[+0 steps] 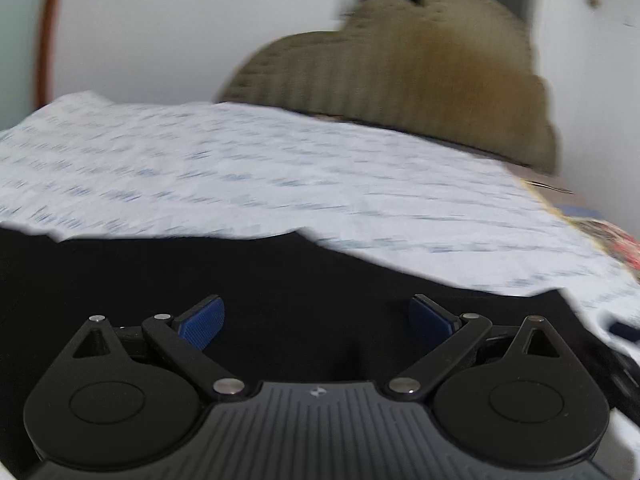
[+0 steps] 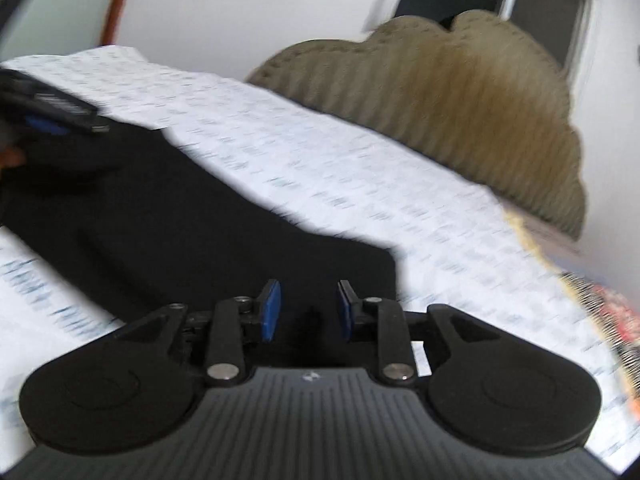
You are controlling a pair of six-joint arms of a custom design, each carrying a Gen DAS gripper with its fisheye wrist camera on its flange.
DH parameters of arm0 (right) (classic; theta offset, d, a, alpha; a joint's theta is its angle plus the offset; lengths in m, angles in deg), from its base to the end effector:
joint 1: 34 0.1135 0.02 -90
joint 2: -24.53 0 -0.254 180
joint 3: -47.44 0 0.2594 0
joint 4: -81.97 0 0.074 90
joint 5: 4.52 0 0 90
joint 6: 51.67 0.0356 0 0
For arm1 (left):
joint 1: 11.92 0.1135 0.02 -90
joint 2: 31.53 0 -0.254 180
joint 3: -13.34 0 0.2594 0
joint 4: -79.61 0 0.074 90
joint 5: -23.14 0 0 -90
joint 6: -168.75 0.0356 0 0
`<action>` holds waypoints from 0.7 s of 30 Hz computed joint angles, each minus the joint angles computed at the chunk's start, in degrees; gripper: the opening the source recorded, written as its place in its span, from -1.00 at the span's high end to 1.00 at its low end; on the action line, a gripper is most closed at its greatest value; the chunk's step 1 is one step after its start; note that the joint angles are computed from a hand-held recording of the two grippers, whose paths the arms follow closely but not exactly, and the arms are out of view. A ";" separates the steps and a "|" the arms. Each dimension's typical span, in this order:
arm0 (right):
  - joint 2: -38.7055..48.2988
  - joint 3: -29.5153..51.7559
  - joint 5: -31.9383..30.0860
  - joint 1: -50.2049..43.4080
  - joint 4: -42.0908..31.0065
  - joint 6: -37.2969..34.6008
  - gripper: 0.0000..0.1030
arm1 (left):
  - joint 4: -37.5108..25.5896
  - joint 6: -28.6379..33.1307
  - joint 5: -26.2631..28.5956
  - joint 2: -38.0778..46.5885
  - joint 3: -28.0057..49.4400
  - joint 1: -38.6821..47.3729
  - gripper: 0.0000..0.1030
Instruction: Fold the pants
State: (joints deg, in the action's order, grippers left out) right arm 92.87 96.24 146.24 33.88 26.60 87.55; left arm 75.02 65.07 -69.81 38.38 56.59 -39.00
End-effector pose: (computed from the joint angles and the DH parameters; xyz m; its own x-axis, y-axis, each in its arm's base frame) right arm 0.1020 0.1685 0.1746 -0.5153 -0.2856 -0.8080 0.0356 0.9349 -0.3531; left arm 0.2308 -0.1159 0.1788 -0.5471 0.0144 -0.8370 0.2944 0.9393 -0.1762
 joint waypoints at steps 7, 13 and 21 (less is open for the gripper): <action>-7.94 -4.05 -30.68 -34.56 25.05 -30.55 0.54 | -10.03 9.34 -18.85 14.55 14.36 -19.85 -0.94; -12.74 -7.09 -24.27 -27.92 25.09 -24.95 0.27 | -4.85 11.29 -27.83 15.04 8.92 -26.40 -0.93; -4.91 -8.34 -11.11 -14.74 27.71 -9.04 0.26 | -9.55 8.78 -31.54 -0.28 -0.57 -22.27 -0.94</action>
State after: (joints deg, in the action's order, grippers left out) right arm 87.97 87.89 135.14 19.14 54.31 78.51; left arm 65.47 73.85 -101.35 38.10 56.02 -61.27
